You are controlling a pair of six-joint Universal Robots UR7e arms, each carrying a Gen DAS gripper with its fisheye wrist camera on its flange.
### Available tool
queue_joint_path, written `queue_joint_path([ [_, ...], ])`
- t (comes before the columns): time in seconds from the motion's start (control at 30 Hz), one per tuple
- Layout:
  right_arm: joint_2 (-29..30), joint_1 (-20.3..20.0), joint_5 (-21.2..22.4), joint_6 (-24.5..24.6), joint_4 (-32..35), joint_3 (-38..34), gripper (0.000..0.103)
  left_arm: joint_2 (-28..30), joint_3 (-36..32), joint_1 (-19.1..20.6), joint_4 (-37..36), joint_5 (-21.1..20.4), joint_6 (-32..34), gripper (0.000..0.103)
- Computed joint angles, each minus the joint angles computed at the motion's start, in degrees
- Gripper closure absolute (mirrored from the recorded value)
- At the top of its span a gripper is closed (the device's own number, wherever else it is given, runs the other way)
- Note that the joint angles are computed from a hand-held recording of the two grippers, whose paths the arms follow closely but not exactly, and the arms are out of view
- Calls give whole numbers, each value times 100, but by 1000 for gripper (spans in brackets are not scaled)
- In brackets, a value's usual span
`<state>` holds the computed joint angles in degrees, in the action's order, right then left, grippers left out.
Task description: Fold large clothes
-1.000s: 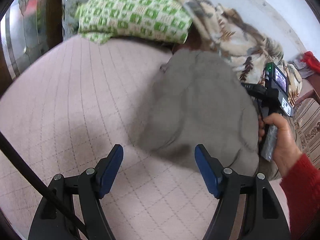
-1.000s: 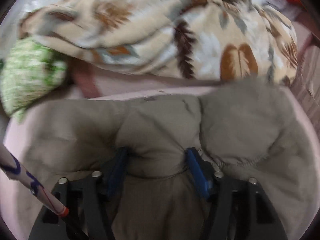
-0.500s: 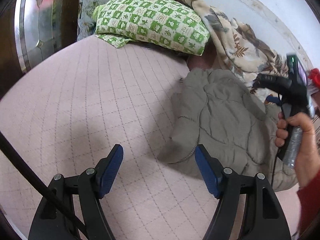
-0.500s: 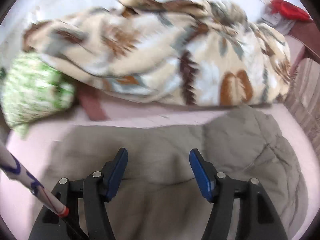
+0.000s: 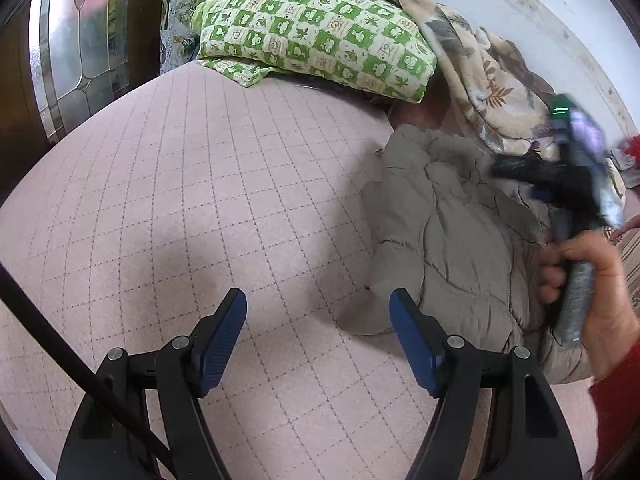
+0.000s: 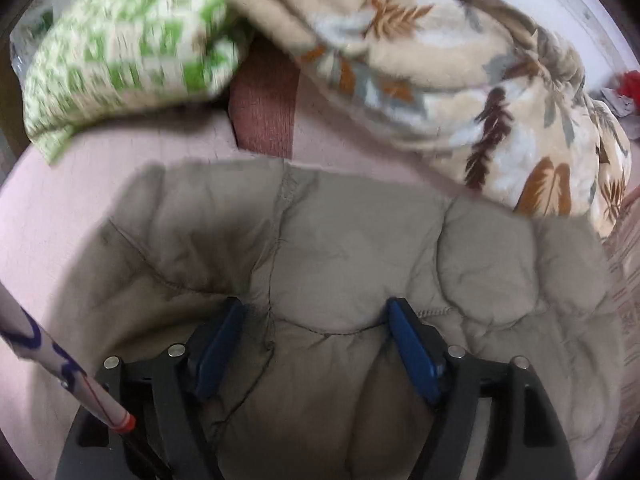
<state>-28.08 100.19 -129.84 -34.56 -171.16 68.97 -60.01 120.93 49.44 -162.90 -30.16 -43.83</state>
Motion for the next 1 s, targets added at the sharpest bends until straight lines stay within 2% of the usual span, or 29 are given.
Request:
queue_joint_path([
  [0.07, -323, -7, 205, -79, -606, 336, 24, 13, 8, -20, -3, 28, 5, 30],
  [0.13, -588, -80, 223, 3, -1019, 472, 24, 49, -16, -20, 8, 25, 17, 30],
  [0.23, -692, -264, -229, -26, -1469, 316, 24, 111, -66, -1, 104, 21, -5, 30],
  [0.33, -697, -522, -616, 37, -1522, 84, 24, 165, -126, 27, 173, -20, 4, 30],
  [0.37, -718, -649, -693, 189, -1373, 21, 24, 189, -151, 36, 198, -10, 9, 30],
  [0.4, -818, -824, -555, 540, -983, 56, 23, 220, -187, 45, 249, 13, 3, 30],
  [0.47, -1012, -1118, -88, 1363, -66, 128, 16, 258, -226, 66, 317, 25, -19, 30],
  [0.5, -1072, -1198, 128, 1521, 33, 161, 14, 270, -236, 75, 333, 11, -28, 30],
  [0.57, -1032, -1226, 211, 1414, -95, 141, 12, 273, -247, 84, 363, -19, -46, 30],
  [0.7, -992, -1107, -124, 1376, 192, -16, 11, 235, -192, 56, 274, -5, -16, 30],
  [0.73, -980, -1066, -183, 1318, 49, -31, 13, 232, -183, 49, 257, 19, -16, 30],
  [0.8, -1075, -959, -215, 893, -933, 225, 13, 233, -180, 50, 267, 66, -36, 30],
  [0.83, -1201, -939, -70, 684, -1356, 466, 13, 232, -180, 59, 273, 64, -47, 30],
  [0.87, -1289, -933, 6, 581, -1539, 654, 12, 230, -185, 74, 283, 35, -55, 30],
  [0.93, -1351, -968, -66, 396, -1472, 764, 12, 228, -204, 90, 324, 0, -75, 30],
  [1.0, -1312, -1082, -233, 551, -732, 612, 9, 227, -205, 85, 322, 17, -79, 30],
])
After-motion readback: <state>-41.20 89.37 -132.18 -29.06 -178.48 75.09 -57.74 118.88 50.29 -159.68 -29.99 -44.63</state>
